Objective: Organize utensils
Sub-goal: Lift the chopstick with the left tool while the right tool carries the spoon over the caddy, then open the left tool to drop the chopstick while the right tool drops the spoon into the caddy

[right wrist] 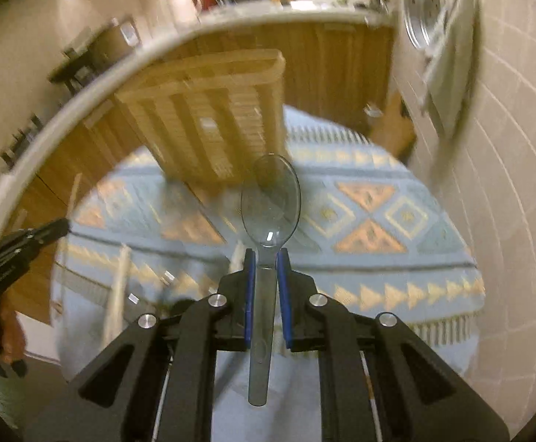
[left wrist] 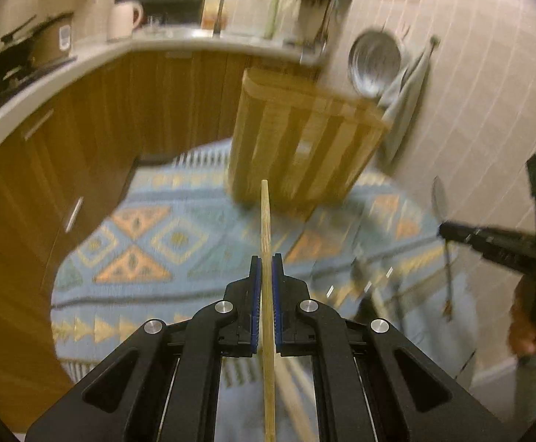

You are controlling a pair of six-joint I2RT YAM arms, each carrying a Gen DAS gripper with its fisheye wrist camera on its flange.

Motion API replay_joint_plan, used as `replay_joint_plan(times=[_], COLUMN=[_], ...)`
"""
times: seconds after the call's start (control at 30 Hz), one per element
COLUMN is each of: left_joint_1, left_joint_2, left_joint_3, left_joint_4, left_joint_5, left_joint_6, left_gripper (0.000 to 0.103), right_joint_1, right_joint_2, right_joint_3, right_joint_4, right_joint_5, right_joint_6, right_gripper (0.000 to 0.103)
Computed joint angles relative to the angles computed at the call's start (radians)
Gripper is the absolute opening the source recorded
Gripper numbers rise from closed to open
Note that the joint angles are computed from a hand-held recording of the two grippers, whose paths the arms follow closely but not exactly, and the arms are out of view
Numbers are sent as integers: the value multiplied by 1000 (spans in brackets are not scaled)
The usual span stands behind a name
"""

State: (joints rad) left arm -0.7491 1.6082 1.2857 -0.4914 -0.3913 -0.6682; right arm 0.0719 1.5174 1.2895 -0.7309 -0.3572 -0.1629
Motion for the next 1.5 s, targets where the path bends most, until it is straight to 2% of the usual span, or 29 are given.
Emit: replay_joint_plan(times=[0.1, 0.2, 0.23, 0.3, 0.37, 0.5, 0.63, 0.8, 0.93, 1.2, 1.37, 1.4, 1.5], left_joint_1=[8, 28, 36, 60, 96, 144, 184, 205, 248, 238, 224, 222, 211], left_joint_2=[-24, -41, -31, -1, 33, 128, 265, 400, 488, 504, 479, 468, 422], left_joint_3=[8, 29, 39, 62, 96, 224, 385, 533, 601, 519, 461, 440, 386], left_joint_4=[108, 231, 280, 409, 503, 612, 639, 602, 542, 621, 636, 640, 629], left_joint_5=[-29, -64, -86, -133, -132, -145, -141, -173, -165, -264, -261, -259, -264], left_joint_6=[47, 102, 116, 156, 158, 201, 217, 255, 181, 240, 246, 244, 238], left_gripper=[3, 3, 3, 3, 3, 3, 3, 3, 3, 4, 5, 7, 24], right_joint_1=[5, 38, 55, 67, 72, 82, 86, 91, 101, 103, 103, 102, 93], right_joint_2=[-30, -49, -46, -21, 24, 117, 204, 343, 402, 463, 444, 437, 407], right_joint_3=[0, 16, 26, 57, 89, 179, 264, 388, 378, 380, 333, 322, 292], right_joint_4=[71, 178, 227, 297, 387, 523, 633, 650, 697, 722, 732, 726, 708], right_joint_5=[-56, -56, -22, -4, -4, 17, 52, 95, 130, 132, 104, 100, 63], right_joint_6=[34, 90, 117, 160, 209, 279, 347, 372, 377, 376, 366, 362, 357], right_gripper=[10, 10, 10, 10, 10, 10, 10, 10, 10, 10, 11, 11, 15])
